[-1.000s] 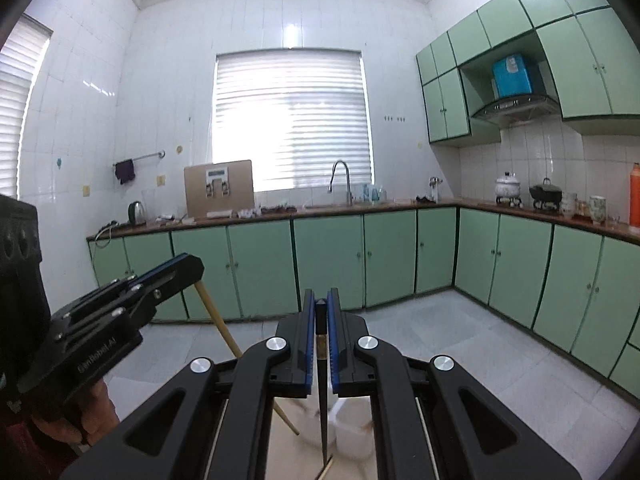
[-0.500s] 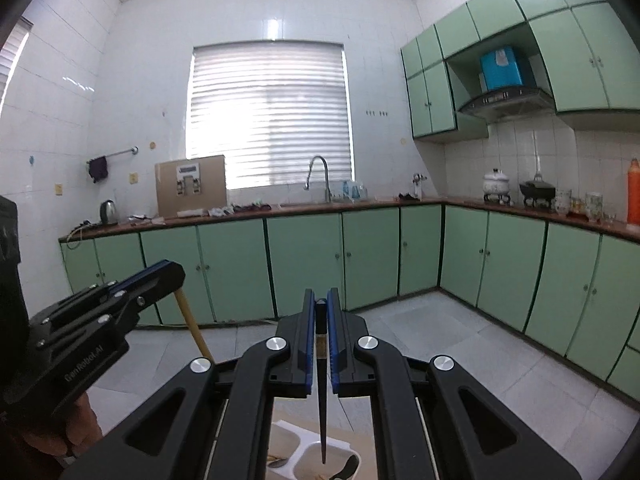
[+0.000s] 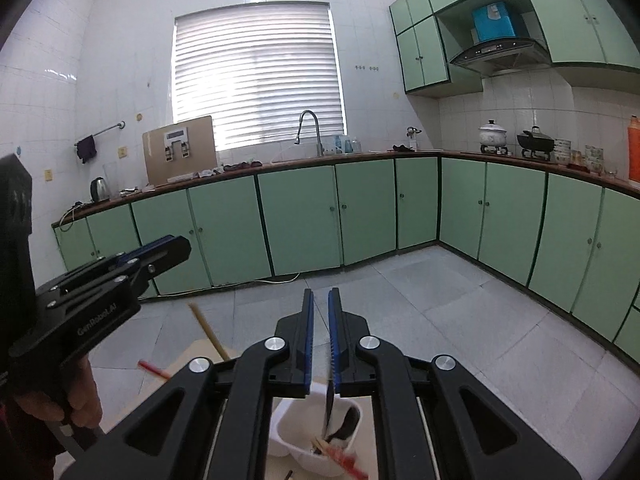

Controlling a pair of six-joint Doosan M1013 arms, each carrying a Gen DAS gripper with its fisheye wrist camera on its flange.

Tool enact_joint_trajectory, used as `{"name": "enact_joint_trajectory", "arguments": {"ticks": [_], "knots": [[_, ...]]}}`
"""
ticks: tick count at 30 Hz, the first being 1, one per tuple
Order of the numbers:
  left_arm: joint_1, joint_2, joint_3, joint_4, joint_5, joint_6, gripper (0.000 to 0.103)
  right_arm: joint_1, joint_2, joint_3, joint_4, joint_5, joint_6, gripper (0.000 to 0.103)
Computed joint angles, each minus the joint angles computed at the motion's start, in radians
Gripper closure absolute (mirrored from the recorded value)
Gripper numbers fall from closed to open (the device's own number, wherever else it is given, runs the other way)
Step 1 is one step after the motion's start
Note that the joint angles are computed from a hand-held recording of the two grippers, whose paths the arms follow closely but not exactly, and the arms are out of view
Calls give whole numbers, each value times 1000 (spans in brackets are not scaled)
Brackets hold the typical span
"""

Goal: Organize utensils
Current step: 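Drop the chopsticks into the holder by opening both tools, then withdraw both open tools toward the last black and red chopsticks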

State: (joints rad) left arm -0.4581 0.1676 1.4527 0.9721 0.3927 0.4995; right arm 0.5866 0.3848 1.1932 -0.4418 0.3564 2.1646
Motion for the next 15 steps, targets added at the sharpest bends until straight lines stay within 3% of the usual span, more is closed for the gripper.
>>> {"name": "enact_joint_trajectory", "arguments": {"ticks": [2,4,8,15], "knots": [[-5,-14,21,51,-1,-48,72,7,-20,28,-98,-9,95,85],[-13,-36,52,140,3,-132,56,15,-44,63,-218,-23,216,72],[-37,-88,124,304,19,-295,38,36,-86,128,-475,-20,463,56],[-90,-175,256,461,76,-476,26,83,-170,277,-822,13,850,35]]}}
